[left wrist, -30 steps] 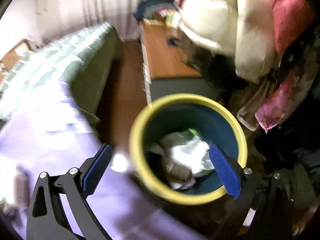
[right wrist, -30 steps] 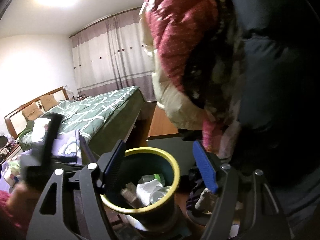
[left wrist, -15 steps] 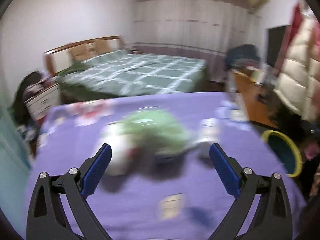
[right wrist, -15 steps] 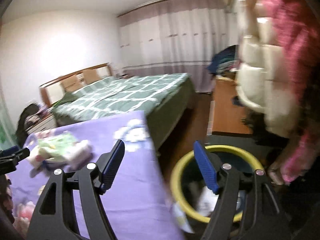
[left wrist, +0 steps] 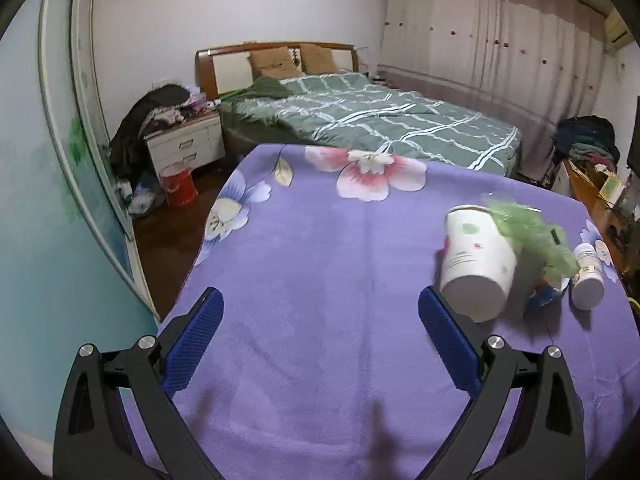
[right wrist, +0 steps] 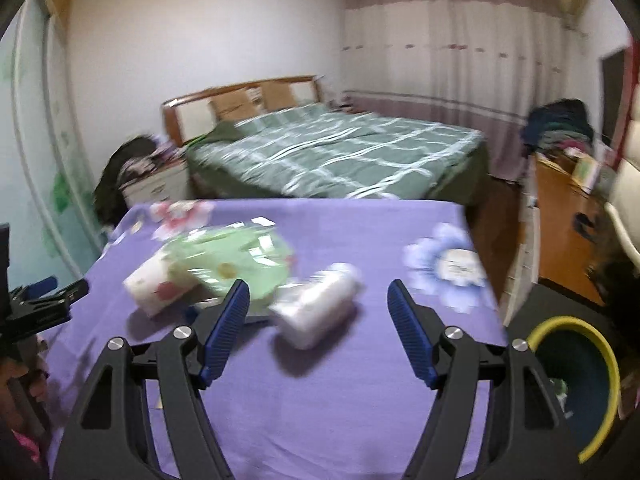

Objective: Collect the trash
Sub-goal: 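Move both tools back over the table toward the green plastic bag, then grasp the green plastic bag with the right tool and lift it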

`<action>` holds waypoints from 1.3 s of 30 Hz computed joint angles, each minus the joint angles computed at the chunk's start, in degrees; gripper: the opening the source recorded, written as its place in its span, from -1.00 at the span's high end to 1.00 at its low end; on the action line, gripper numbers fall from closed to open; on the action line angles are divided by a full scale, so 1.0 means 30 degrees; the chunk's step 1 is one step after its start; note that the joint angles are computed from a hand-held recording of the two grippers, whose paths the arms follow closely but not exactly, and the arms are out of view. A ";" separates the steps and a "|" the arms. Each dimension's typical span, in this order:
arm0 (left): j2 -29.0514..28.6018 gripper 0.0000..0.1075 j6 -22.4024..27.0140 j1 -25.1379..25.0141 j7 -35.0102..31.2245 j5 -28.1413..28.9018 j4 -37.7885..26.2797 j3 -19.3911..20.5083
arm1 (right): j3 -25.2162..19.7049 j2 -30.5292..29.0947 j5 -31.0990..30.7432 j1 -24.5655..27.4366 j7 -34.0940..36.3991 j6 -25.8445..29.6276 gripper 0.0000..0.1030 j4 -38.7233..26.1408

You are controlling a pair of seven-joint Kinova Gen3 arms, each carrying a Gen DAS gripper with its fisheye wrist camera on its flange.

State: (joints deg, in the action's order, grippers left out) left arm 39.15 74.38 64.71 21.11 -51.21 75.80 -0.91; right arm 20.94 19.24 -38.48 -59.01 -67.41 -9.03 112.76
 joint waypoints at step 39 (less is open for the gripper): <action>0.0166 -0.80 -0.0417 -0.0081 -0.0059 0.0628 -0.0404 -0.0083 | -0.5585 0.0974 0.9201 0.4105 -0.7202 0.1745 0.90 -0.3021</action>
